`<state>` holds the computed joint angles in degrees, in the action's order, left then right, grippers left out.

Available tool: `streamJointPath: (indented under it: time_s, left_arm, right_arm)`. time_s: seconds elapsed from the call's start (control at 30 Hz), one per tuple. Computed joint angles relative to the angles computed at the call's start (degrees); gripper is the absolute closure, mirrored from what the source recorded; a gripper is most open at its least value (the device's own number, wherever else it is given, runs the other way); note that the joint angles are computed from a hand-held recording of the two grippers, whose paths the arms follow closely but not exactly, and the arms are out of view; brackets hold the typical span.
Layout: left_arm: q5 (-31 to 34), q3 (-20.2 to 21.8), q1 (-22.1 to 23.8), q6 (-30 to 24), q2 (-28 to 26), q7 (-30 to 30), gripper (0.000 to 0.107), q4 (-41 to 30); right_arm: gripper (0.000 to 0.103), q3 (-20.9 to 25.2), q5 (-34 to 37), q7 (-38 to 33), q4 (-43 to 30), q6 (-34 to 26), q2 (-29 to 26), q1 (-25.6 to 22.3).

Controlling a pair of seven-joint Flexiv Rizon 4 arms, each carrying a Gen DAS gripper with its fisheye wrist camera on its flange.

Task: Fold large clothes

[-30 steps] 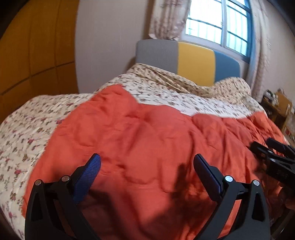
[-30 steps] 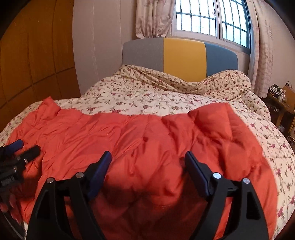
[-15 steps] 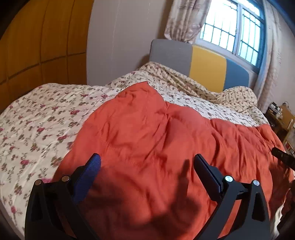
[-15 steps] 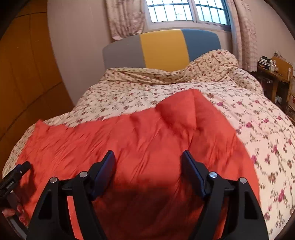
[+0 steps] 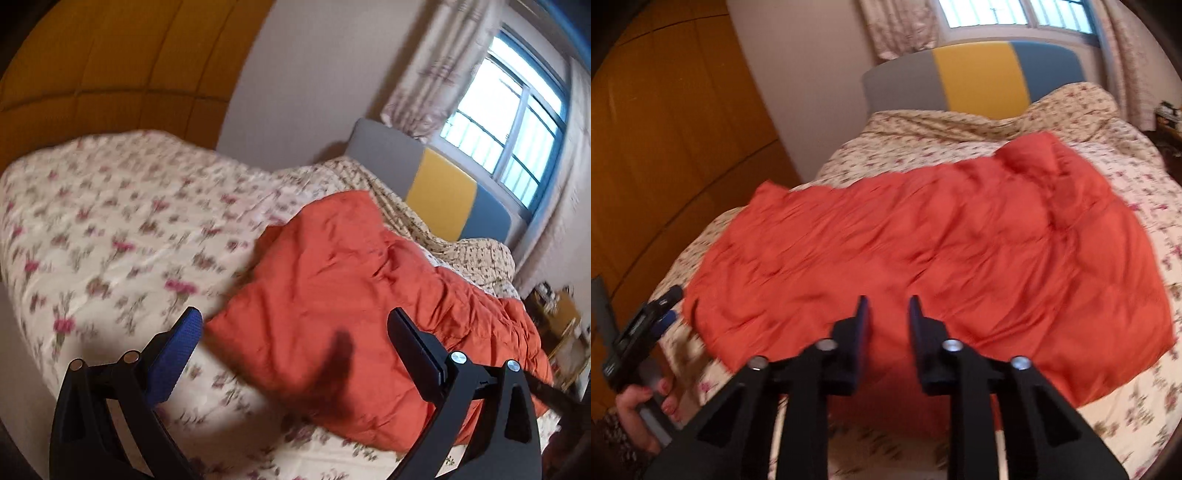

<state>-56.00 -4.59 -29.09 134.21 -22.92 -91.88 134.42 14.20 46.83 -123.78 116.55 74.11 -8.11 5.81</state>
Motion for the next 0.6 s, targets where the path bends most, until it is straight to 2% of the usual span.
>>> streamJointPath:
  time_s: [0.03,0.17,0.33,0.43,0.47,0.53,0.6]
  left_arm:
    - [2.4,-0.4,1.3,-1.1,0.4,-2.5,0.007,1.0]
    - [12.0,-0.6,5.1,-3.7,0.5,-10.8,0.008,2.5]
    - [23.8,-0.1,8.7,-5.2,-1.2,-16.2,0.010,0.6]
    - [28.2,-0.5,11.2,-6.3,-2.5,-20.3,0.011,-0.7]
    - [30.3,-1.1,12.7,-6.5,-2.9,-22.9,0.015,-0.9]
    - [34.4,-2.6,15.7,-6.4,-3.8,-28.5,0.018,-1.2]
    - [35.9,-1.8,15.4,-5.1,-4.7,-30.3,0.018,-1.7]
  right_arm:
    - [0.096,0.3,0.5,-1.0,0.3,-0.8,0.3,-0.2]
    - [0.101,0.7,0.7,-3.9,1.3,-1.8,0.7,1.1]
    - [0.101,0.4,-2.6,-0.3,2.0,-0.8,-1.6,2.8]
    - [0.103,0.3,-7.8,3.0,3.1,2.6,-4.3,4.3]
    - [0.103,0.7,-9.2,3.1,3.5,4.2,-5.4,4.5]
    - [0.103,1.7,-11.2,3.8,4.4,7.2,-6.4,4.5]
    - [0.103,2.8,-12.6,5.0,4.6,7.9,-6.8,3.5]
